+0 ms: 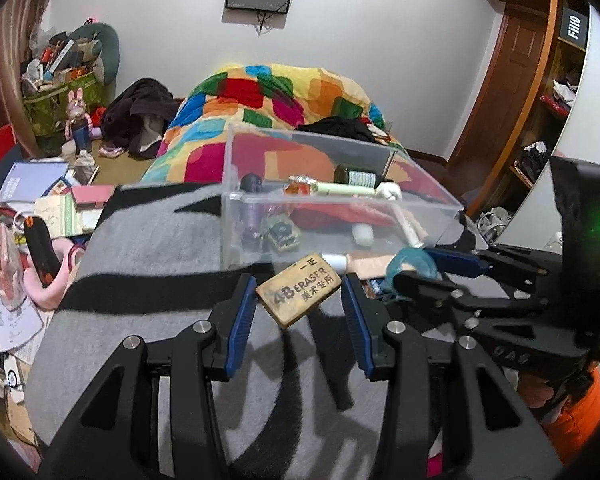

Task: Organize objects
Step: 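Carry the tape roll and eraser into the clear box and release both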

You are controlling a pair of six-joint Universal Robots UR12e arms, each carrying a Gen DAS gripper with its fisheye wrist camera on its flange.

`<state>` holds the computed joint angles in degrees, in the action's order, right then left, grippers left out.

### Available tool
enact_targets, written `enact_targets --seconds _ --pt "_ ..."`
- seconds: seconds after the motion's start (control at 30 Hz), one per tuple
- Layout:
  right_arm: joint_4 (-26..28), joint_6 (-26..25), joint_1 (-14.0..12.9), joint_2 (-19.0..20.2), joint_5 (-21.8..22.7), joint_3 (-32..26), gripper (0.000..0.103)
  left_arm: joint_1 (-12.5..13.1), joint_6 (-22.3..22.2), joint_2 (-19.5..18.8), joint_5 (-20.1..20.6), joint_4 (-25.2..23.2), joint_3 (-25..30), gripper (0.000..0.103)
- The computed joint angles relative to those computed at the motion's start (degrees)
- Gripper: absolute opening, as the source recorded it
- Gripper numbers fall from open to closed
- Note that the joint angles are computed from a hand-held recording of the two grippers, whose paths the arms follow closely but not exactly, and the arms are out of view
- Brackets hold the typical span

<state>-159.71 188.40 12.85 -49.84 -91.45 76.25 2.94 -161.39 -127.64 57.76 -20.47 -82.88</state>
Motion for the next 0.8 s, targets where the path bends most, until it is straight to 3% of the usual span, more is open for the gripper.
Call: enact_targets --seconds 0.47,0.8 --pt "-6.7 7.4 -1.9 -1.5 -5.4 1.0 0.037 -2.0 -1.9 -2.4 -0.1 1.2 5.6 0.043" --pt "-1.7 11.0 -3.4 0.9 -6.5 -2.8 0.037 -3.7 -2.2 -6.0 3.6 -3.7 12.8 0.043"
